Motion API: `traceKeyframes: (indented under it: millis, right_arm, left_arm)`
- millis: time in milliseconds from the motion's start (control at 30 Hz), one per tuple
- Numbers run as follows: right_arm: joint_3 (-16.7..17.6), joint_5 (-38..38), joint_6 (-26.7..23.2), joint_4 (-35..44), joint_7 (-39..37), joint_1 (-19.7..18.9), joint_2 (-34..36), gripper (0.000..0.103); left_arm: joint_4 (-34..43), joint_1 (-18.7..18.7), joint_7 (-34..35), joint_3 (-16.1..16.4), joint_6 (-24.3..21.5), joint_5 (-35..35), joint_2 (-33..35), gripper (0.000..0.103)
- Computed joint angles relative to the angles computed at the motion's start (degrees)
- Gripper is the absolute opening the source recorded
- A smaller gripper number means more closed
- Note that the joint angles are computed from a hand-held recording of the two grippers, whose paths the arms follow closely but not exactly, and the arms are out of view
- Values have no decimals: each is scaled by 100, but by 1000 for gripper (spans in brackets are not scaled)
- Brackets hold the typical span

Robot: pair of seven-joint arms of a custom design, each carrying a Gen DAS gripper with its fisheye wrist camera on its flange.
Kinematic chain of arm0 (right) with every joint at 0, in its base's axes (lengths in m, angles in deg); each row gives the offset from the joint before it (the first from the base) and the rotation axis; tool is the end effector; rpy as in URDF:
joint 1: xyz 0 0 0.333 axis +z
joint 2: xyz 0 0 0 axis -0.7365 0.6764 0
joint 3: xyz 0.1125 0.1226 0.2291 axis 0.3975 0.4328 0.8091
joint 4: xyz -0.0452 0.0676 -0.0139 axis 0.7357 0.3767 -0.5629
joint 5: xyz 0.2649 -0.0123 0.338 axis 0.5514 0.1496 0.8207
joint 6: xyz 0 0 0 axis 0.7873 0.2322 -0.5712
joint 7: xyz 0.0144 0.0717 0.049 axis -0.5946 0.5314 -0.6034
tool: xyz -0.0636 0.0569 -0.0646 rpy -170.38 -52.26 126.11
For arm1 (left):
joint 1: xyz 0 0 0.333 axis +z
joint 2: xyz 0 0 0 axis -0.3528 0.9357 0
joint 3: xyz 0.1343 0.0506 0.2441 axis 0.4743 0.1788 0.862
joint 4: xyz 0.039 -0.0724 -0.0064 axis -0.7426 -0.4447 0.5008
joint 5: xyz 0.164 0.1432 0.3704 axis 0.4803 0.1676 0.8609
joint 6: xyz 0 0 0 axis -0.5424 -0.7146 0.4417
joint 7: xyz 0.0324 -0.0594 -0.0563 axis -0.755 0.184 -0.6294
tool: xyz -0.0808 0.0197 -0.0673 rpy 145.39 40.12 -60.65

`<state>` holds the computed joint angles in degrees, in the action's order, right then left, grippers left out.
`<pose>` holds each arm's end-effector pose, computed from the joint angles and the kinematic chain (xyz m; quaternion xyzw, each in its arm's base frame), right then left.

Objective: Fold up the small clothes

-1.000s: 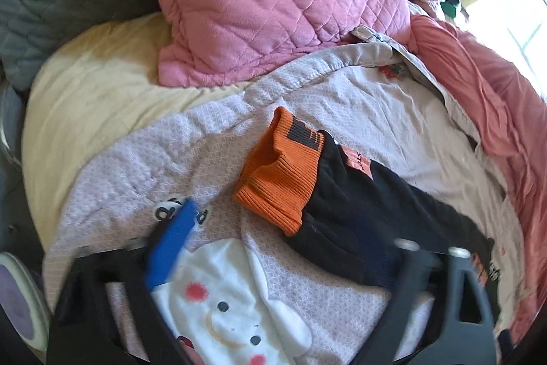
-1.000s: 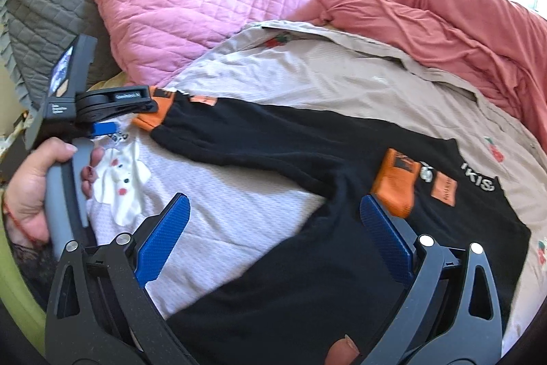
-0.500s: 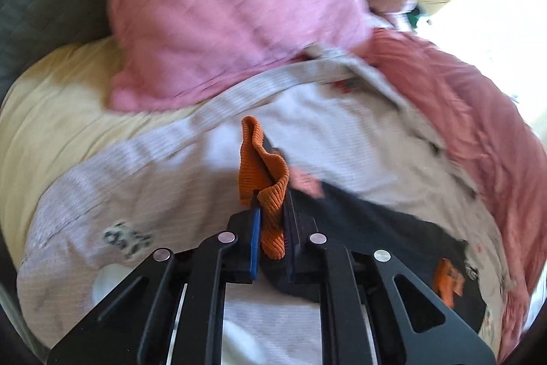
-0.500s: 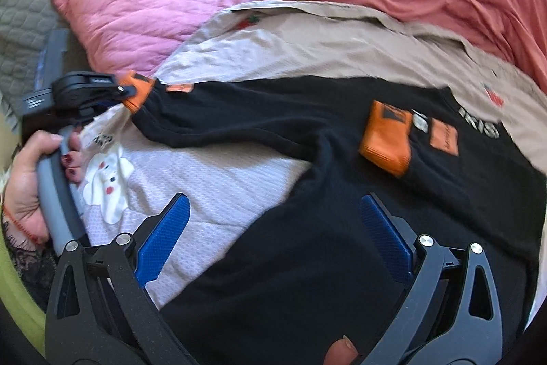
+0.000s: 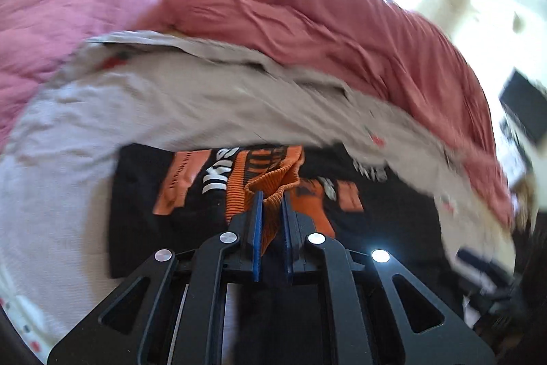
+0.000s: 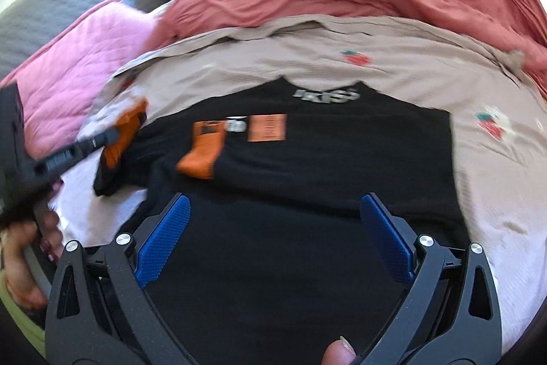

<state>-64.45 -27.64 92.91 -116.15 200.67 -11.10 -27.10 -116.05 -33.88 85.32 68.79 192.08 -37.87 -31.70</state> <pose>0.4899 0.4742 0.5108 -0.6150 0.7069 -0.1949 0.2901 0.5747 -0.2575 0.5003 -0.6150 0.6737 -0.3954 0.1078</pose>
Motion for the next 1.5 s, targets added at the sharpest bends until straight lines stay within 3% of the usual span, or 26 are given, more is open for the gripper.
traceKeyframes:
  millis: [100,233,333,467,600,767,833,933,1100,1200,1233,1267,1333,1367,1500]
  right_arm:
    - [-13,33,-35,-165,113,-44,-88,94]
    - [14,156,-67,-41,25,-56,69,94]
    - [4,209,-129,152,-96,4,233,94]
    - [-36,333,-163,423,-249,83,454,94]
    - [-75,594,-112,893,-547,144,853,94]
    - [-112,1305,104,2023,-1257,240,1810,94]
    - [-125,1652,154,2456,-1484,268,2176,94]
    - [-141,2177,195,3137,-1725,302,2735,94]
    - [-271,2888,267,3949,-1823,338,3438,94]
    - [-336,3186,367,4166,-1689,349,3672,77]
    - [-380,3206,364,4213,-1649,378,3708,66]
    - [-407,3220,377,4296,-1637,401,3766,50]
    - [-434,3230,391,4453,-1686,448,3847,27]
    - [-451,3209,359,4588,-1759,474,3917,9]
    - [-624,2895,435,4761,-2212,643,3861,6]
  left_arm:
    - [167,-79,544,-86,-307,-395,284,9]
    - [438,17,1489,-239,-1052,-1198,643,16]
    - [516,76,1937,-319,-1280,-1716,685,32]
    - [417,138,2586,-279,-1286,-2600,320,33]
    - [191,178,1924,-22,-784,-2057,19,33]
    - [30,482,-294,217,-637,285,-56,40]
    - [64,584,-913,271,-701,887,-2,40]
    - [200,658,-1015,331,-827,615,117,45]
    - [256,672,-1101,299,-738,736,178,49]
    - [201,664,-1011,286,-668,654,124,51]
    - [189,659,-1004,284,-655,660,110,51]
    - [179,659,-1025,285,-639,675,103,51]
    - [175,654,-1006,286,-616,630,104,51]
    - [163,656,-1025,289,-594,636,99,51]
    - [138,653,-1004,290,-492,604,99,58]
